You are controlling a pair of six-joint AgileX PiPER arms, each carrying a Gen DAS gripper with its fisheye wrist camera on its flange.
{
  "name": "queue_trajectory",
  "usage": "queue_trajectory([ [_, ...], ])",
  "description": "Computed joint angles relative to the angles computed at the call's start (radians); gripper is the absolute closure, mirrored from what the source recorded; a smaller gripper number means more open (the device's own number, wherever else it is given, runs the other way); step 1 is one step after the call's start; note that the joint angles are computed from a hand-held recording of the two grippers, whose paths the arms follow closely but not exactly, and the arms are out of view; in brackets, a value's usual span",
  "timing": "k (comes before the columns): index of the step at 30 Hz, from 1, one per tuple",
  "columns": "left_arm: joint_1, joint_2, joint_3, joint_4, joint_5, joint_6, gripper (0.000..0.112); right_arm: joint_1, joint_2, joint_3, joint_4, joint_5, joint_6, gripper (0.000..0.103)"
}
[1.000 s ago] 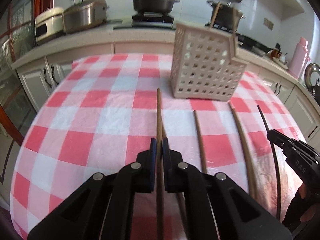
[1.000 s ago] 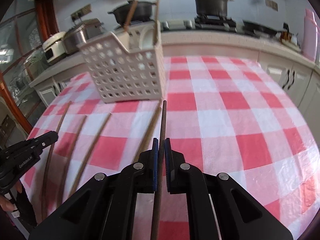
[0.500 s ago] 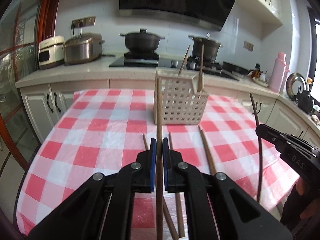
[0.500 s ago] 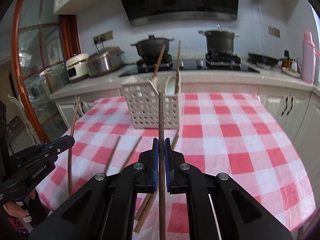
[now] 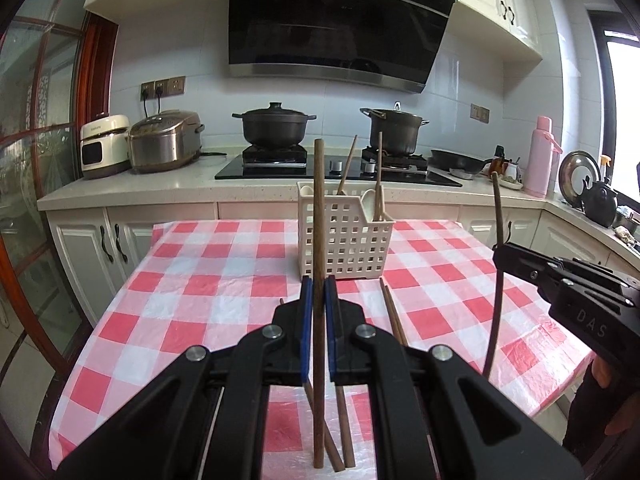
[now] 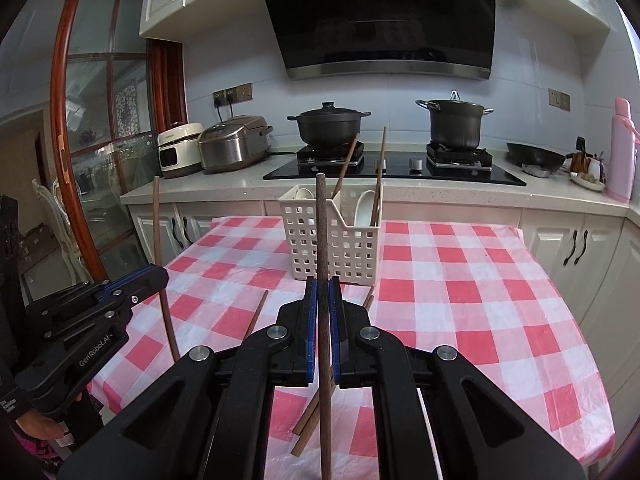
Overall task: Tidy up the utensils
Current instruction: 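Lift the chopsticks upright and carry them over the caddy while both tools move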
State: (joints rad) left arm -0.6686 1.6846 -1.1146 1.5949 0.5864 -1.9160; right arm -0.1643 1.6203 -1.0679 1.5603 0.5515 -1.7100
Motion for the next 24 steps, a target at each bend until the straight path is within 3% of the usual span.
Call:
queue_trajectory([
  [6, -0.029, -0.017, 0.016, 0.03, 0.027, -0.022, 0.106, -0.006, -0.026, 0.022, 0.02, 0.017, -0.027, 0.097],
  [24, -0.021, -0.023, -0.056, -0.008, -0.004, 0.072, 0.106, 0.015, -0.002, -0.055, 0.019, 0.014, -0.021, 0.097],
])
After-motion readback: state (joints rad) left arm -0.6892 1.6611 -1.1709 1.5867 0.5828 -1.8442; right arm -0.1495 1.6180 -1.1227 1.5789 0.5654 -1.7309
